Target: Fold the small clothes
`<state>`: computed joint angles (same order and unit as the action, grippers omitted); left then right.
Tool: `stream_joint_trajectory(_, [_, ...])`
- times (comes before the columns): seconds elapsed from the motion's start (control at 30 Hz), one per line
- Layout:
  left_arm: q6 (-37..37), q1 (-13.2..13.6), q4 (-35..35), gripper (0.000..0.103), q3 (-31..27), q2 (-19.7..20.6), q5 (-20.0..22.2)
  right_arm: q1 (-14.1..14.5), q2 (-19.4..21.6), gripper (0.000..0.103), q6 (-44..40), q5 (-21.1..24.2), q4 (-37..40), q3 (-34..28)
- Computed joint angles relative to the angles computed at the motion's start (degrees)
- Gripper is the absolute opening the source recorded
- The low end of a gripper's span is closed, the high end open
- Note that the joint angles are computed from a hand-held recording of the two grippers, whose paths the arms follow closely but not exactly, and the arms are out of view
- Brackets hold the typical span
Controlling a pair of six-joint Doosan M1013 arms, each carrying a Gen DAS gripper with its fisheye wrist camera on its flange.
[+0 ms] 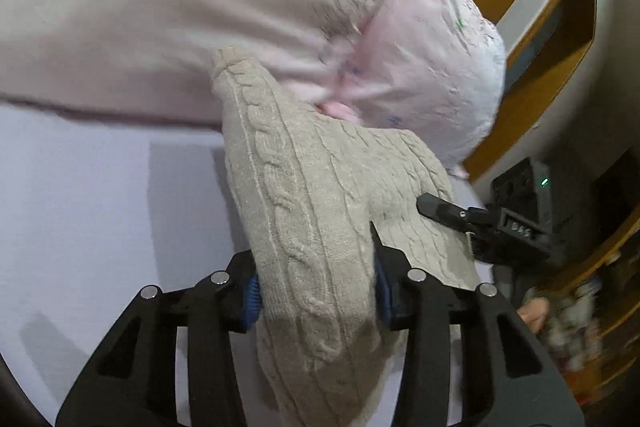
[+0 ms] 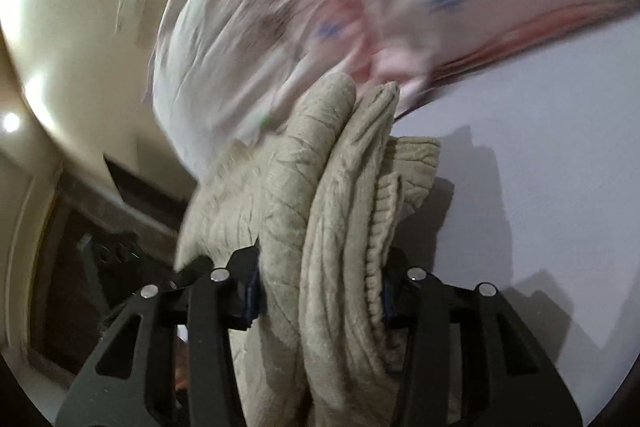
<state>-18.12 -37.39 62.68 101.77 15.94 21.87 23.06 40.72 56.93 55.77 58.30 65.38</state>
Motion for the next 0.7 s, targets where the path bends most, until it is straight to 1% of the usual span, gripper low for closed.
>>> stream_joint_trajectory(0.03, [4.1,-0.1,-3.2,0.051,-0.2,-0.1,2.9,0.9,-0.5,0.056,2.7,-2.8,-5.6,-0.1])
stream_joint_trajectory(0.07, [10.1,-0.1,-8.6,0.054,-1.1,0.3,7.3,1.6,-1.8,0.056,3.7,-8.0,-8.1,1.9])
stream_joint_trajectory(0.1, [13.2,0.1,-12.6,0.056,-1.4,0.6,9.9,1.5,-3.6,0.057,4.0,-12.0,-7.7,4.2])
stream_joint_trajectory(0.13, [13.2,0.3,-13.8,0.056,-1.2,0.5,10.0,1.0,-4.8,0.057,2.0,-13.0,-4.3,5.9])
stream_joint_trajectory(0.17, [10.2,0.2,-12.7,0.058,-0.1,-0.3,9.9,0.2,-5.8,0.057,-2.9,-12.8,2.2,7.8])
stream_joint_trajectory(0.2, [5.4,-0.3,-8.6,0.06,0.2,-0.2,10.3,-0.3,-6.5,0.057,-6.4,-10.6,5.7,8.9])
stream_joint_trajectory(0.23, [1.9,-1.4,-4.2,0.064,0.7,-0.5,12.0,-0.3,-6.7,0.057,-7.7,-9.5,6.2,9.2])
stream_joint_trajectory(0.27, [0.6,-2.0,-1.9,0.067,1.0,-0.9,13.1,0.1,-6.6,0.057,-7.3,-8.3,4.5,8.9])
stream_joint_trajectory(0.33, [-2.2,-3.6,3.4,0.069,1.2,-1.1,14.6,1.4,-5.5,0.056,-4.0,-5.8,-1.4,6.9])
stream_joint_trajectory(0.37, [-3.3,-4.2,5.6,0.072,1.2,-1.2,14.7,2.4,-4.6,0.048,-1.0,-5.6,-6.0,5.4])
stream_joint_trajectory(0.4, [-3.7,-4.5,7.0,0.074,0.8,-1.0,14.6,2.8,-4.1,0.035,0.5,-5.4,-8.4,4.7])
stream_joint_trajectory(0.43, [-3.1,-4.7,7.4,0.075,0.6,-0.9,14.4,3.5,-3.3,0.011,1.1,-5.1,-9.0,4.1])
stream_joint_trajectory(0.47, [-2.0,-4.9,7.2,0.075,0.1,-0.7,14.2,3.4,-3.7,0.009,0.4,-6.8,-7.6,5.1])
stream_joint_trajectory(0.5, [-0.6,-4.9,6.4,0.075,-0.4,-0.4,14.1,3.2,-4.8,0.009,-1.0,-9.6,-5.8,6.9])
stream_joint_trajectory(0.57, [0.8,-5.0,5.5,0.075,-0.6,-0.2,13.1,2.4,-6.9,0.009,-3.5,-13.7,-1.2,10.4])
stream_joint_trajectory(0.6, [2.3,-4.9,4.2,0.075,-0.6,0.0,12.1,2.3,-7.4,0.009,-3.4,-15.2,-0.6,11.4])
stream_joint_trajectory(0.63, [3.2,-4.9,3.6,0.075,-0.9,0.5,11.7,2.1,-8.3,0.009,-2.1,-17.1,-2.1,12.8])
stream_joint_trajectory(0.7, [7.1,-5.1,1.5,0.075,-1.6,1.2,11.7,2.6,-8.6,0.009,2.4,-18.0,-7.4,13.6])
